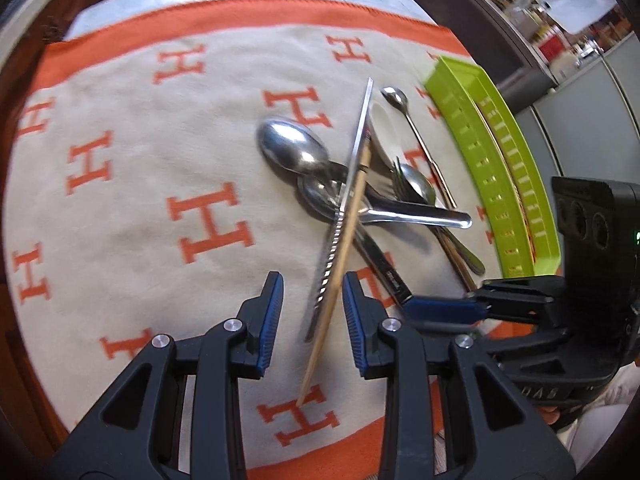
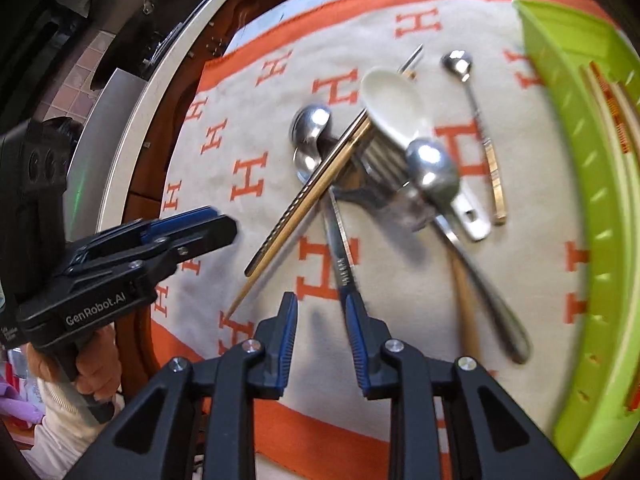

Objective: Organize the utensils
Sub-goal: 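Grasp a silver twisted chopstick with the left tool while the right tool grasps a gold-and-red patterned chopstick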

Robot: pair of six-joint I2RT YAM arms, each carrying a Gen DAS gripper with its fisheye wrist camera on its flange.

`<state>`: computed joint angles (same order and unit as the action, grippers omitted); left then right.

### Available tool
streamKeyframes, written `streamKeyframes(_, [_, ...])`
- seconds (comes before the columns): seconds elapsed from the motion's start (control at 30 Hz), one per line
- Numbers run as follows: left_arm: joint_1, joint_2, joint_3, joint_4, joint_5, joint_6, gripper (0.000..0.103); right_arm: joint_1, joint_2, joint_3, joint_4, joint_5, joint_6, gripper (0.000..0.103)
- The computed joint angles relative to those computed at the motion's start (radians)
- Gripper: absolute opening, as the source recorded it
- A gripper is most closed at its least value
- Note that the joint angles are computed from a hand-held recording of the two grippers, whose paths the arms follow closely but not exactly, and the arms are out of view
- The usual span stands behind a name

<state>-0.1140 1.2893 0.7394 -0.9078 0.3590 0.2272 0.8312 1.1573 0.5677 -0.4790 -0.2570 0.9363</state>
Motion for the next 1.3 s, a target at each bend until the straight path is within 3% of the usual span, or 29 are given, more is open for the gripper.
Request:
streamKeyframes(0.2, [-0.075, 0.090, 0.017, 0.053, -0.014, 0.003, 0.026, -0.015, 0.015, -0.064, 0.133, -0.072, 0.033, 0.025])
streamKeyframes(0.57, [-0.142, 0.192, 0.048, 0.120, -0.014, -0.017, 0.022, -0.060, -0.001, -0.106, 0.178, -0.114, 0.017, 0.025])
streamKeyframes(0.67, [-0.143, 0.211, 0.055, 0.125, 0.009, -0.006, 0.011, -0.068, -0.006, -0.114, 0.184, -0.125, 0.013, 0.025])
streamKeyframes(0.83, [-0.142, 0.258, 0.070, 0.147, 0.062, -0.042, 0.005, -0.079, -0.010, -0.123, 0.194, -0.135, 0.013, 0.025])
streamKeyframes(1.03, [-0.095, 0.214, 0.010, 0.174, 0.091, -0.104, 0.004, -0.095, -0.031, -0.137, 0.197, -0.144, 0.014, 0.025])
streamKeyframes(1.3, [-0.020, 0.045, -0.149, 0.158, 0.137, -0.126, 0.004, -0.126, -0.034, -0.153, 0.228, -0.171, 0.028, 0.025])
